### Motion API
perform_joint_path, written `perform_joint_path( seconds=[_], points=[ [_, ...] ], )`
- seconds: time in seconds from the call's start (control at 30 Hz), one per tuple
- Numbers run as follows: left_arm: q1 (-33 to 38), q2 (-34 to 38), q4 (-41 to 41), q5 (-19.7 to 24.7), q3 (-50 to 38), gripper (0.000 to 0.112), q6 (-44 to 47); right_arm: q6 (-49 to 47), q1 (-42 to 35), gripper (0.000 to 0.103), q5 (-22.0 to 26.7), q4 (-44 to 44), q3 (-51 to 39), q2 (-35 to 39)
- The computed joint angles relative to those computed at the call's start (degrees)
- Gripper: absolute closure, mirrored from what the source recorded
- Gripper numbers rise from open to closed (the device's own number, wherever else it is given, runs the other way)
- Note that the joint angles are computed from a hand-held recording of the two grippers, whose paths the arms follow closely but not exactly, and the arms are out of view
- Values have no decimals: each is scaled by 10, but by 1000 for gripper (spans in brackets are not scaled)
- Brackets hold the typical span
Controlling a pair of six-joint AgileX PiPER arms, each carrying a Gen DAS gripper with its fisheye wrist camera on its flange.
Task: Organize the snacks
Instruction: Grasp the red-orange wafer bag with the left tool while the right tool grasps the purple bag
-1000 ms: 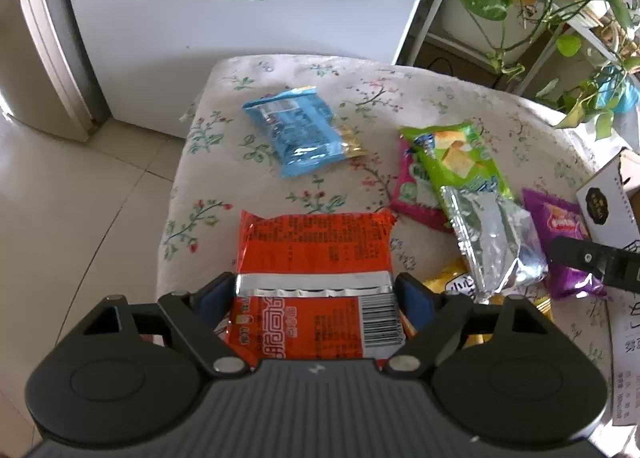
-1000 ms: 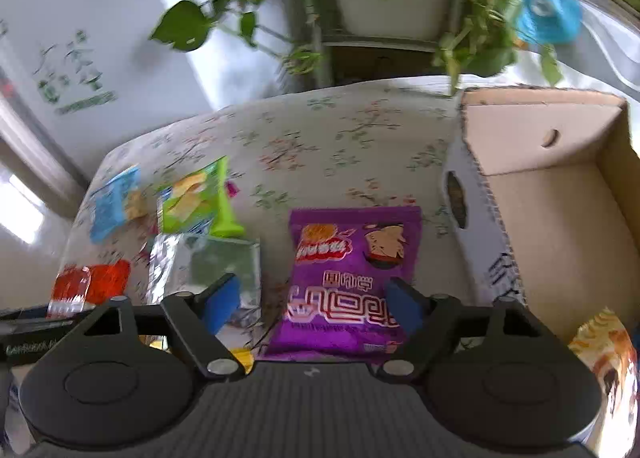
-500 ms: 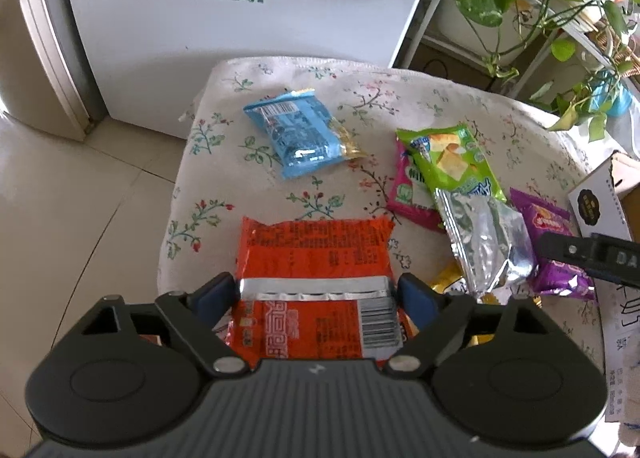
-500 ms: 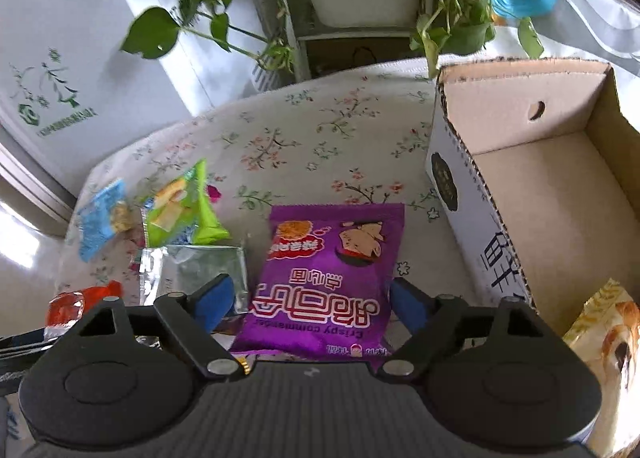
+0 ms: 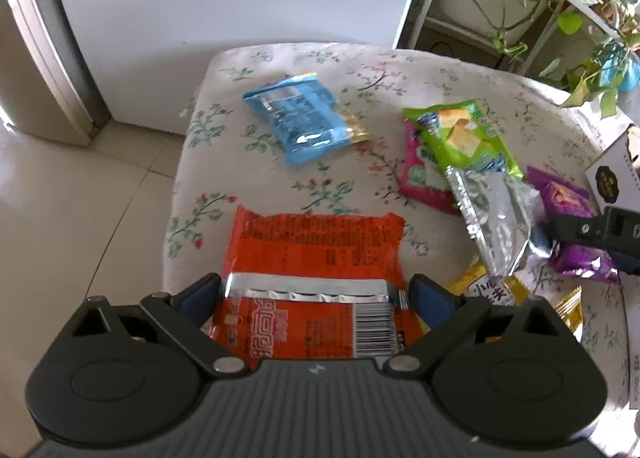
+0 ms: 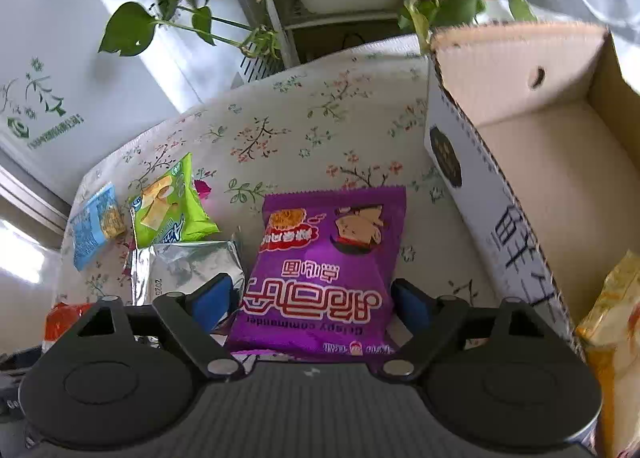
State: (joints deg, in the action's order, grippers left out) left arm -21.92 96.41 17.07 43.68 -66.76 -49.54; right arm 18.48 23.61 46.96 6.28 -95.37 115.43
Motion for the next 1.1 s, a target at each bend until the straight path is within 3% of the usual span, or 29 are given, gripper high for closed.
perform_joint_path(
  seconds=[0.1, 0.2, 0.43, 0.7, 0.8, 0.87, 1.1],
  points=[
    [5, -13, -16, -3, 13, 15, 18, -29, 0, 24, 4, 11, -2, -3],
    [-7, -7, 9, -1, 13, 12, 0, -38, 0, 24, 0, 14, 1, -4],
    [-30, 20, 50, 31, -12, 10, -46, -37, -3, 9, -17, 30, 10, -2],
    [-28, 12, 46, 27, 1, 10, -76, -57, -2, 9, -37, 35, 20, -4],
    [-28, 12, 47, 25, 2, 10, -74, -66, -6, 16, -35, 45, 21, -6],
    [-27, 11, 46, 24, 2, 10, -71, -67, -13, 28, -41, 59, 27, -9],
    [-30, 12, 53, 26, 2, 10, -76, -7, -25, 27, -66, 67, 42, -14]
  ],
)
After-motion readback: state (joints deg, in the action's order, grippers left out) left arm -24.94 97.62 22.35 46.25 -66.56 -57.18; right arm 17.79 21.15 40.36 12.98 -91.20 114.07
